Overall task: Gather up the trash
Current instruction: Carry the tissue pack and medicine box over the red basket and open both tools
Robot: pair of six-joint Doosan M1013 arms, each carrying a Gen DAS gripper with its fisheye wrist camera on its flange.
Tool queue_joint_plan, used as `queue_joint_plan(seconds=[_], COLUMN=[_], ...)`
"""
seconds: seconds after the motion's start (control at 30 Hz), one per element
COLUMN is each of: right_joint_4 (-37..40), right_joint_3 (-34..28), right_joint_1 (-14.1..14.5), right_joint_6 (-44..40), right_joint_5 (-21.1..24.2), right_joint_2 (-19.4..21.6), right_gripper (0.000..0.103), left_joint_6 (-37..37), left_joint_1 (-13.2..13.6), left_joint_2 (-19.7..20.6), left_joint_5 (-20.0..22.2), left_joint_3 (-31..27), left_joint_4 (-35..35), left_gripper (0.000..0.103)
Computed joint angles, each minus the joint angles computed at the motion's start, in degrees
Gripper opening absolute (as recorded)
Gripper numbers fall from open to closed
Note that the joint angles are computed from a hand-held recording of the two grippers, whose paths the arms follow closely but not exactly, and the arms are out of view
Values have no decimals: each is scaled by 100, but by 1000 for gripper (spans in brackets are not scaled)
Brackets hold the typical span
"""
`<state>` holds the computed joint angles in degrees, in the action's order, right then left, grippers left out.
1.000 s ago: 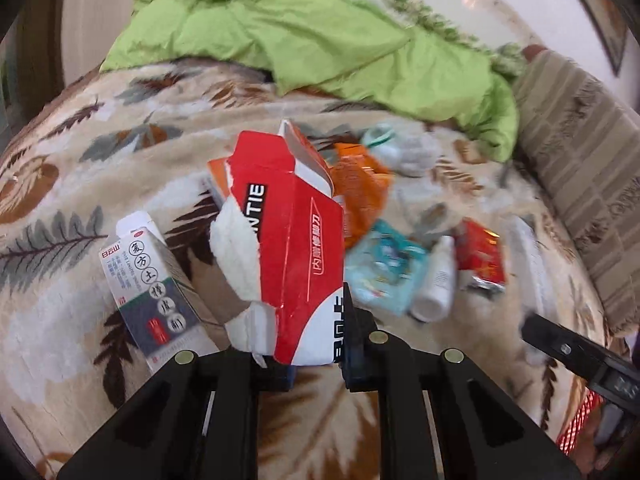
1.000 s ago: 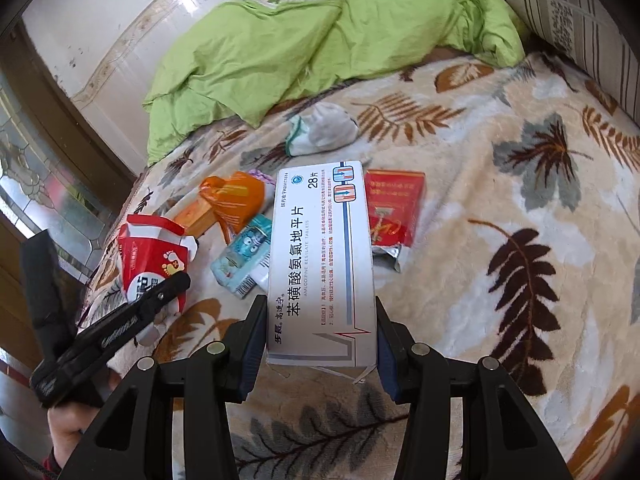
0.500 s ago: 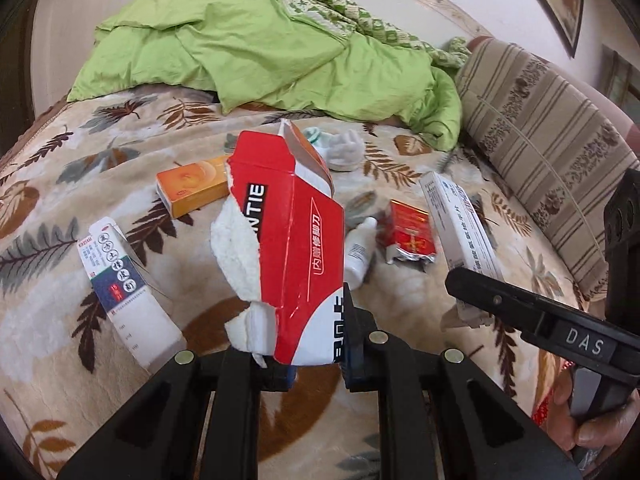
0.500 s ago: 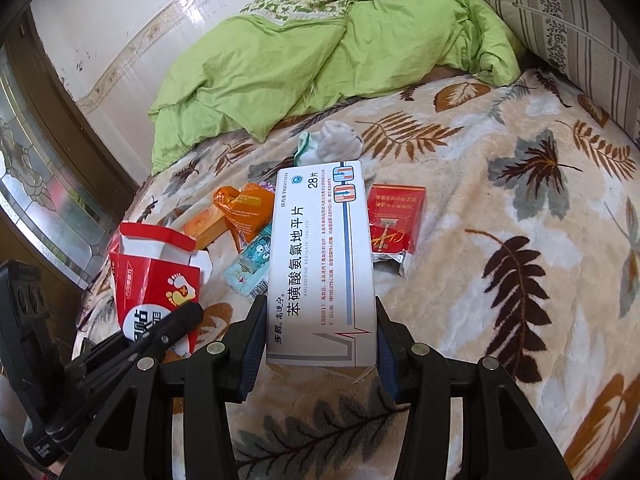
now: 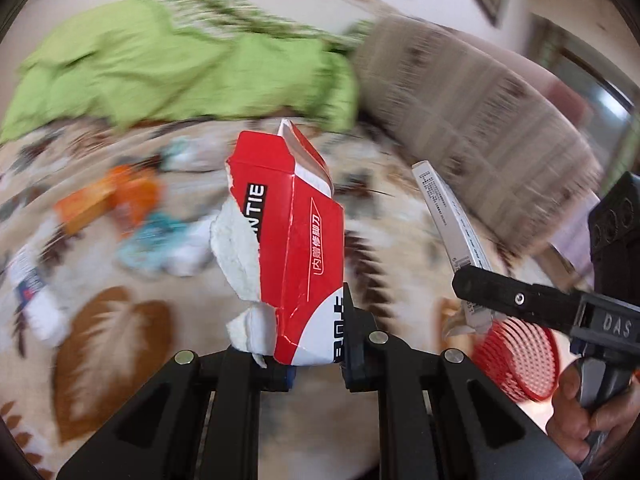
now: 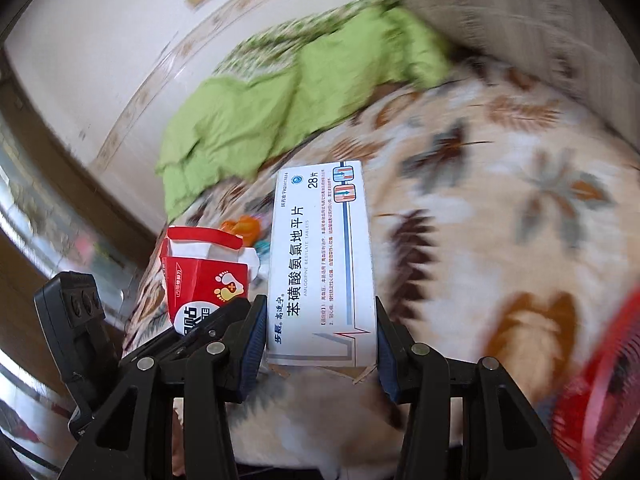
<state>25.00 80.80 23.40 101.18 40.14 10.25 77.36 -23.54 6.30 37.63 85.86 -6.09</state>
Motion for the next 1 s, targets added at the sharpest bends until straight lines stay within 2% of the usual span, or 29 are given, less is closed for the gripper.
queue_joint_plan(seconds=[0.13,0.27,0.33,0.47,0.5,0.57,0.6,0.67,0.83,0.93,1.0], right_joint_4=[-476,-1212,-1499,-2040,-2238,-2693,-2714,-2706,-2654,-2322,-2116], right_joint_3=[574,1099,1314,1504,1520,1481,1501,1558,1477,1337,1199], right_joint_1=[-361,-728,-911,-1101,-1121,-1133,-1160,-1232,-1166,-1080,-951], right_joint_6=[623,1499,1870,2419,2614,3021,3056,3086,2978,2644,2297], right_joint_5=[-52,-8,99,377,485,792,800,754,585,508,491], right_joint_2=[-580,-1114,-1325,-1508,-1521,-1489,-1504,-1562,-1507,-1368,-1232], right_gripper=[51,51,51,52,53,55,55,55,55,61,61], left_joint_6=[1034,1830,2007,2148,2162,2042,1925,1885,1640,1231,844], left_joint_1=[-359,-725,-873,-1120,-1174,-1283,-1336,-1338,-1161,-1043,-974], left_joint_2=[160,454,592,915,996,1074,1088,1049,858,651,500], left_joint_5=[223,675,870,1296,1381,1498,1482,1424,1176,918,773], left_joint_3=[-290,-713,-900,-1318,-1419,-1527,-1549,-1497,-1288,-1068,-900], left_joint_4=[-855,-1532,-1689,-1944,-1983,-1853,-1702,-1687,-1564,-1127,-729], left_gripper=[15,16,16,17,20,44,48,48,50,61,62])
